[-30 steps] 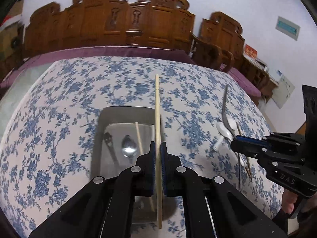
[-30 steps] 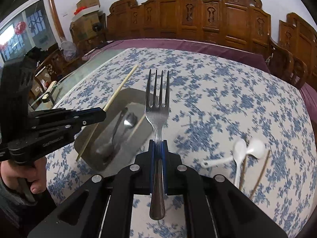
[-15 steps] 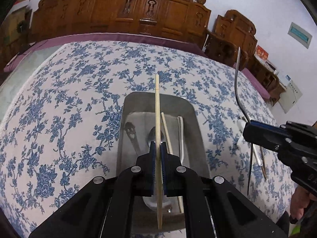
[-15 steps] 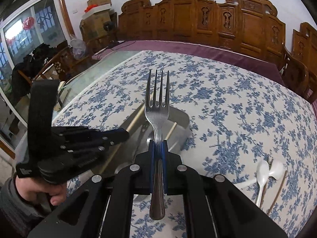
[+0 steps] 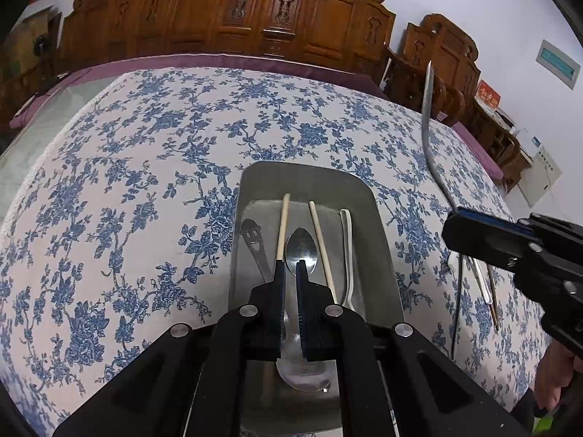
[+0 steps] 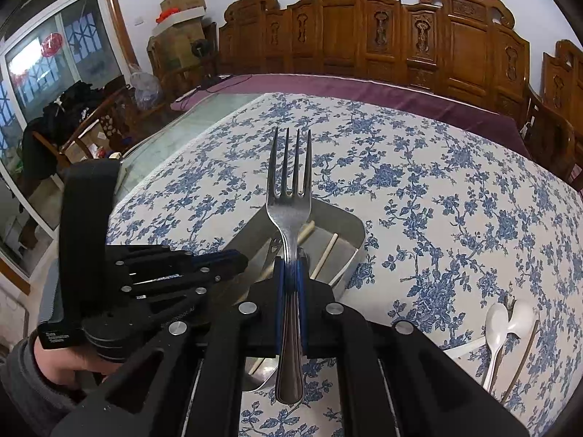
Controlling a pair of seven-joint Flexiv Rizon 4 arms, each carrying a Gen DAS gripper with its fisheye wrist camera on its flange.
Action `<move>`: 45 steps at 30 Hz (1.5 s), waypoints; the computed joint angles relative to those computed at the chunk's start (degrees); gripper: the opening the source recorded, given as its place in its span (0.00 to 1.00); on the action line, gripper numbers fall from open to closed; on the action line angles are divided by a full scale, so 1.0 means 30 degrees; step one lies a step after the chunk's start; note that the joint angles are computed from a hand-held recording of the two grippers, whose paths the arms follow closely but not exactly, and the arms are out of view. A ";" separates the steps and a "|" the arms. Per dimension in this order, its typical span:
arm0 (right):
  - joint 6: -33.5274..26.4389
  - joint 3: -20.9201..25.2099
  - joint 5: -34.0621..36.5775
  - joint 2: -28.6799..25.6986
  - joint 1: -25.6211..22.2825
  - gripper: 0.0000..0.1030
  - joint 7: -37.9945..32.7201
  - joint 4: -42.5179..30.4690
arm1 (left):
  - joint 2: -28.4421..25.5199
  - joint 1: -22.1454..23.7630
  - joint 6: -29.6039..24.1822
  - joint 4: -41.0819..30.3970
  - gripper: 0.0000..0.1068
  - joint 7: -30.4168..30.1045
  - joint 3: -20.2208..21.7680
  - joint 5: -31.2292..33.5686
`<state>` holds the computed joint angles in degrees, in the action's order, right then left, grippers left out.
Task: Organize utensils
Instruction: 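Lower the chopstick and fork into the grey tray and open both tools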
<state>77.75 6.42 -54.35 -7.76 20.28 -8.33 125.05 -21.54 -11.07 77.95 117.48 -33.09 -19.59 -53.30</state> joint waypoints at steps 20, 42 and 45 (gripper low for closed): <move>0.1944 -0.2023 -0.2107 -0.2504 0.1396 0.08 0.3718 -0.1617 | 0.0242 0.1265 0.2818 -0.0330 0.14 0.1478 -0.0829 -0.1611; 0.2085 -0.3021 -0.1822 -0.2474 0.2354 0.12 0.3624 -0.0906 | 0.0344 0.1726 0.3412 -0.0022 0.14 0.2234 -0.1842 -0.2066; 0.1779 -0.2590 -0.2683 -0.1874 0.1716 0.12 0.3830 -0.0585 | 0.0373 0.1651 0.3493 0.0034 0.14 0.2403 -0.1929 -0.2202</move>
<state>83.09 -1.35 -62.40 -13.39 25.43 3.16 123.30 -20.43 -6.12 88.43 117.58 -25.88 -25.38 -59.91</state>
